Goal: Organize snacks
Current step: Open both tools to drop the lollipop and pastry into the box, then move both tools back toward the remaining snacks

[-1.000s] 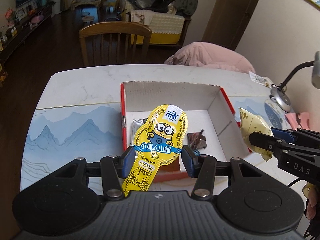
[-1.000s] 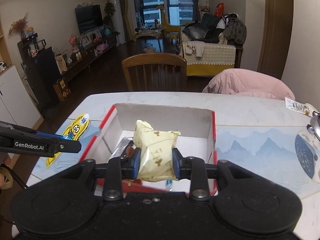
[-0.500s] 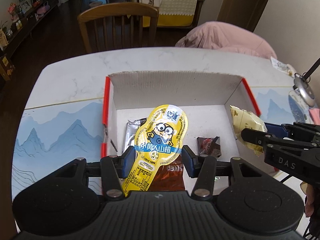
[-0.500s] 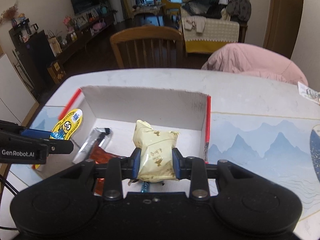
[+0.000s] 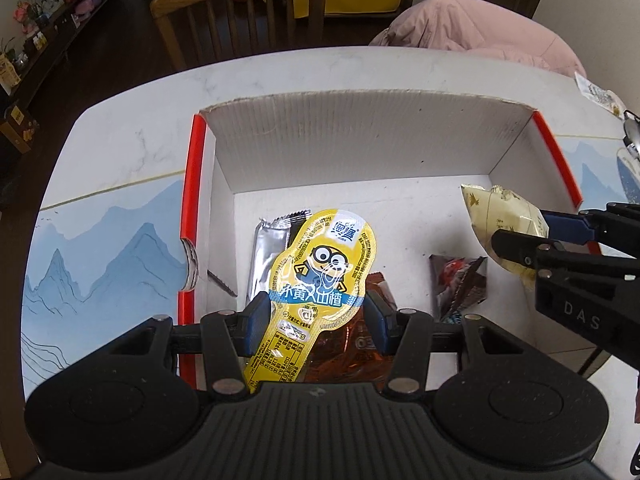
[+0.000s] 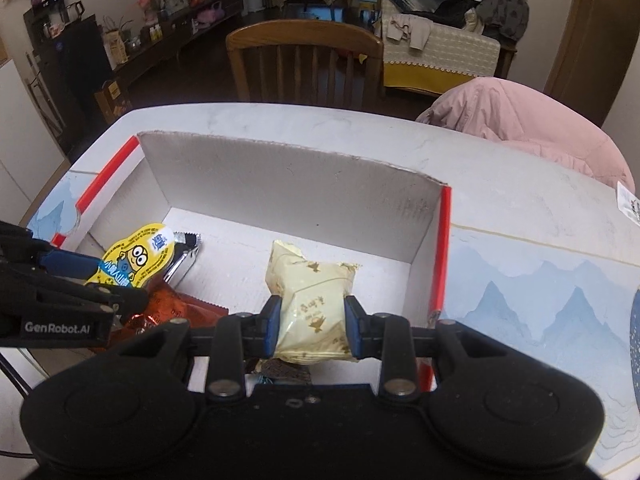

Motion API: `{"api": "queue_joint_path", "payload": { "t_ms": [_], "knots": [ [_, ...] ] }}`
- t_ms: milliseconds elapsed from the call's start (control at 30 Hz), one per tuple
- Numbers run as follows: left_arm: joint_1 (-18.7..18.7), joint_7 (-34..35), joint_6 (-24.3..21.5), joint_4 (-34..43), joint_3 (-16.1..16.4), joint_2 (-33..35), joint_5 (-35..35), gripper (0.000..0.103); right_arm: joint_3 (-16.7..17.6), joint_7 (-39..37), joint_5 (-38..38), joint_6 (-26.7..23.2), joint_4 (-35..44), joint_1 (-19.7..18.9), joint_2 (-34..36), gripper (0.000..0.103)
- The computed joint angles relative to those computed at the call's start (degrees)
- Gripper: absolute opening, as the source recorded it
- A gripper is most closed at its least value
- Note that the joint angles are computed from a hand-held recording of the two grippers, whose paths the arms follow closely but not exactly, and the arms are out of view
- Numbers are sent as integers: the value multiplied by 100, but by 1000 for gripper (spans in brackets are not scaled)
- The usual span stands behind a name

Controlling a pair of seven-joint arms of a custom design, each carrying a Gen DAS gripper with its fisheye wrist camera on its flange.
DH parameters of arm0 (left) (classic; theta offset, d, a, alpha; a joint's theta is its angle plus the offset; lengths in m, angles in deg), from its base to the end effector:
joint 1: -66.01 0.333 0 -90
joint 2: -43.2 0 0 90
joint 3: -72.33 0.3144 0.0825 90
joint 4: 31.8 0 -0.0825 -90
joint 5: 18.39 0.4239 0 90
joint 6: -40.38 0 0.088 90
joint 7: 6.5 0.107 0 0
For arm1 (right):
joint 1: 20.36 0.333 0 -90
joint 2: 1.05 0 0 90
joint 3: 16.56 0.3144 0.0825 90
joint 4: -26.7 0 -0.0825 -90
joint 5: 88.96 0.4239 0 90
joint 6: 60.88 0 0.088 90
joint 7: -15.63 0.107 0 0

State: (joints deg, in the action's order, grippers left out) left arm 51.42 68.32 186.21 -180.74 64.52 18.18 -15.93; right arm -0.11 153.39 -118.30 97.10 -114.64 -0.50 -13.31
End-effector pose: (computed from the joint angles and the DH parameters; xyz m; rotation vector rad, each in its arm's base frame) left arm 0.4268 -0.1754 0.4164 -1.8612 2.1752 -0.4332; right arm 0.4075 0.3253 0.3935 -2.0796 1.6328 -0.5258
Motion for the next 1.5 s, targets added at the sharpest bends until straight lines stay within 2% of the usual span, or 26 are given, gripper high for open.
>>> {"api": "queue_joint_path", "payload": {
  "t_ms": [400,700,967,1200,1367,1500],
  "knots": [
    [-18,119,-52,-52,87,6,-158,50,-65,-137,147,-51,-43,43,13,36],
    [-112,393,21,-279,255,-441,-441,53,78,14,200,-94,-300,-40,-376,44],
    [-289,731,-19,-704,425,-1247,-648,54,284,-45,656,-13,-708,5,-1135,49],
    [-466,944,-151,-1128,610,-2182,-813,58,653,69,1126,3,-1014,25,-1878,51],
    [-531,1002,-269,-1446,604,-2936,-751,58,998,277,1323,-112,-1167,41,-2362,52],
    [-617,1039,-444,-1716,664,-3601,-737,58,1213,500,1449,-223,-1297,126,-2751,58]
  ]
}}
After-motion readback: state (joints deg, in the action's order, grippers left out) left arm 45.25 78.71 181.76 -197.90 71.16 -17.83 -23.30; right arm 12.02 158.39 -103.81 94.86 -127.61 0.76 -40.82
